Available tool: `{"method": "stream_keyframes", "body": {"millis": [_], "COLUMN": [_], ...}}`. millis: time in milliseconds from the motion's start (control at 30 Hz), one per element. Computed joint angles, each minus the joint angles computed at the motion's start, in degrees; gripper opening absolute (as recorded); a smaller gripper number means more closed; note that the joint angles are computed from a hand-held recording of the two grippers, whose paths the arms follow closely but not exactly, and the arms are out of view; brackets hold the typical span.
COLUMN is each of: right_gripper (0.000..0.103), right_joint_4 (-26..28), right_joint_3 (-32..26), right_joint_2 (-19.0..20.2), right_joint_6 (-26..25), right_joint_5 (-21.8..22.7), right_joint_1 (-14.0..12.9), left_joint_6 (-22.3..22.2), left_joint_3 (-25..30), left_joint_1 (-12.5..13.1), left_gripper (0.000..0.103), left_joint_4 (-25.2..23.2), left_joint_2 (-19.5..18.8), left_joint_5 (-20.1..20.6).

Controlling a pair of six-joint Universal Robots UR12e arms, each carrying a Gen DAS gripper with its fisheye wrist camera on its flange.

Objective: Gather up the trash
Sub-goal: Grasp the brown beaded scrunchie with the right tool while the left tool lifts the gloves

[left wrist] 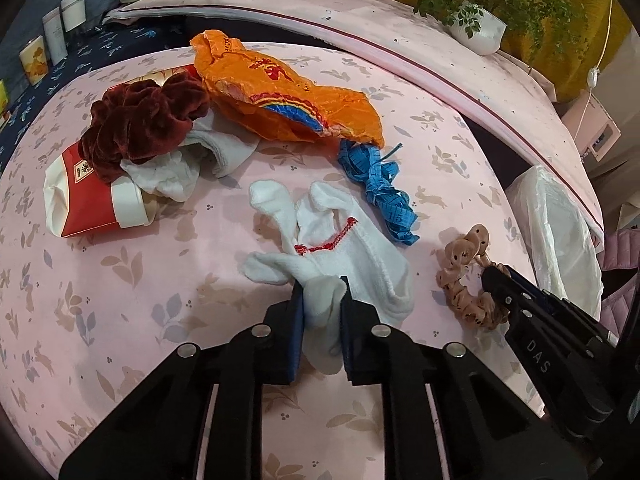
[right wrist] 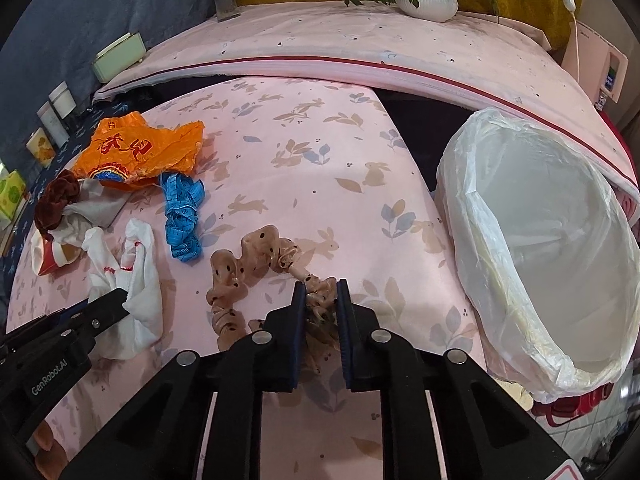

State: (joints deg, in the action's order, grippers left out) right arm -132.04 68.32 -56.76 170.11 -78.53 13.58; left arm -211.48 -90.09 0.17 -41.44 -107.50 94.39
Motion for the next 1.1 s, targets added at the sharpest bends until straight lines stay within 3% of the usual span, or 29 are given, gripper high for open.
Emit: {"method": "stream_keyframes", "body": {"millis": [667,1100], "right_gripper": [0.009,0.009], "right_joint_4": [-9.11,-15.48], "right_joint_3": [-2.04,-4.01], "right_joint_2": [-2.6,-3.1], "right_joint_6": [4.48,8.38], "right_joint_5": [4.5,2.18], "right_joint_1": [-2.92,-6.1], "left_joint_6": [5.64,12.47], "left_joint_3": [5.51,14.4], "left_joint_1": [-2.83,-5.43], "left_gripper": [0.014,0.014], "left_joint_4": [4.99,7.72], "left_joint_2": [-0.38,-4.44], "left_joint_5": [-0.25,-2.85]}}
